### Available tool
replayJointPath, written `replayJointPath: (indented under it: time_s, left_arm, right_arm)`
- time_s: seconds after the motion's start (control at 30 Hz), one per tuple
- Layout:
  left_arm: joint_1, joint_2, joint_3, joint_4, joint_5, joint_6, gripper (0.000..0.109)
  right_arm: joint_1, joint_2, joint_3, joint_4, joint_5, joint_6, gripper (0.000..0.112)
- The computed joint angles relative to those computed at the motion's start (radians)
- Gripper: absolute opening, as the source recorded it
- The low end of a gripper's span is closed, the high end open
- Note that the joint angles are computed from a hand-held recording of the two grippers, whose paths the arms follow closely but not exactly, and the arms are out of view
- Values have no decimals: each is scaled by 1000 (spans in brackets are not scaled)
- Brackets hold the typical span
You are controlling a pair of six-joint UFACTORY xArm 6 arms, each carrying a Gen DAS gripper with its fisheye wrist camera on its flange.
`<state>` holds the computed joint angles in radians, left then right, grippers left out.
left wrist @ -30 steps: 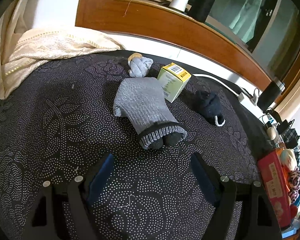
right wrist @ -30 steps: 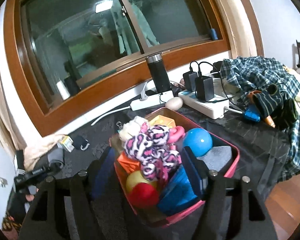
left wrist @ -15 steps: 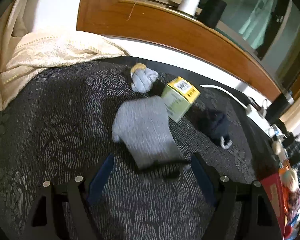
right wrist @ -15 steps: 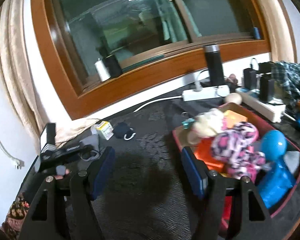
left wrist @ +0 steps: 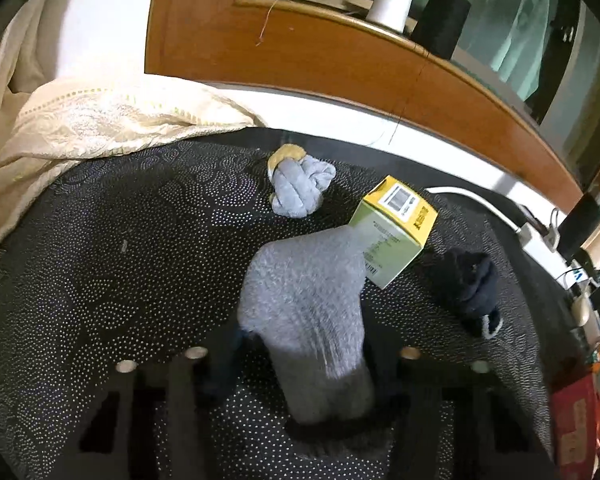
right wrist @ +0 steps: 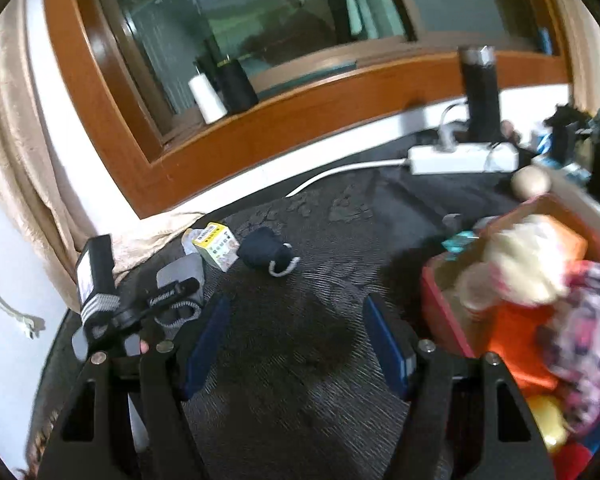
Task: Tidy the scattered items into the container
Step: 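Grasp the grey sock with the left tool while the right tool reaches for the black sock, then grasp the black sock with the right tool while the left tool holds the grey sock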
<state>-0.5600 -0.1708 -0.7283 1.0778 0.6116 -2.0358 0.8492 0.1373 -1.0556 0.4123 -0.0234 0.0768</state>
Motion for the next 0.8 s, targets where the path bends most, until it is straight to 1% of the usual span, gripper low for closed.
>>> replayJointPath:
  time_s: [0.03, 0.07, 0.13, 0.23, 0.4, 0.53, 0.57, 0.63, 0.7, 0.8]
  left_arm:
    - [-1, -9, 6, 11, -3, -9, 41]
    - [-2, -18, 11, 22, -6, -18, 40]
    - [-7, -36, 20, 41, -2, -33, 40]
    - [-23, -60, 25, 60, 37, -49, 40]
    - [-22, -82, 40, 76, 50, -75, 40]
    - [-8, -60, 20, 65, 42, -66, 40]
    - [-7, -57, 19, 64, 38, -66, 40]
    - [-2, -49, 17, 61, 31, -65, 40]
    - [0, -43, 14, 58, 26, -64, 40]
    - [-3, -38, 10, 58, 30, -65, 40]
  right_arm:
    - [4, 44, -60, 78, 33, -63, 73]
    - [2, 89, -119, 113, 66, -85, 73]
    - [-7, 178, -232, 110, 125, -64, 73]
    - [-20, 301, -390, 31, 206, 9, 73]
    - [-33, 498, -672, -104, 345, 116, 73]
    - [-36, 627, -868, -206, 447, 183, 73]
    - [-36, 648, -898, -216, 464, 183, 73]
    - [-32, 663, -913, -196, 474, 145, 67]
    - [-27, 671, -922, -184, 485, 116, 53]
    - [-17, 626, -867, -233, 484, 139, 47]
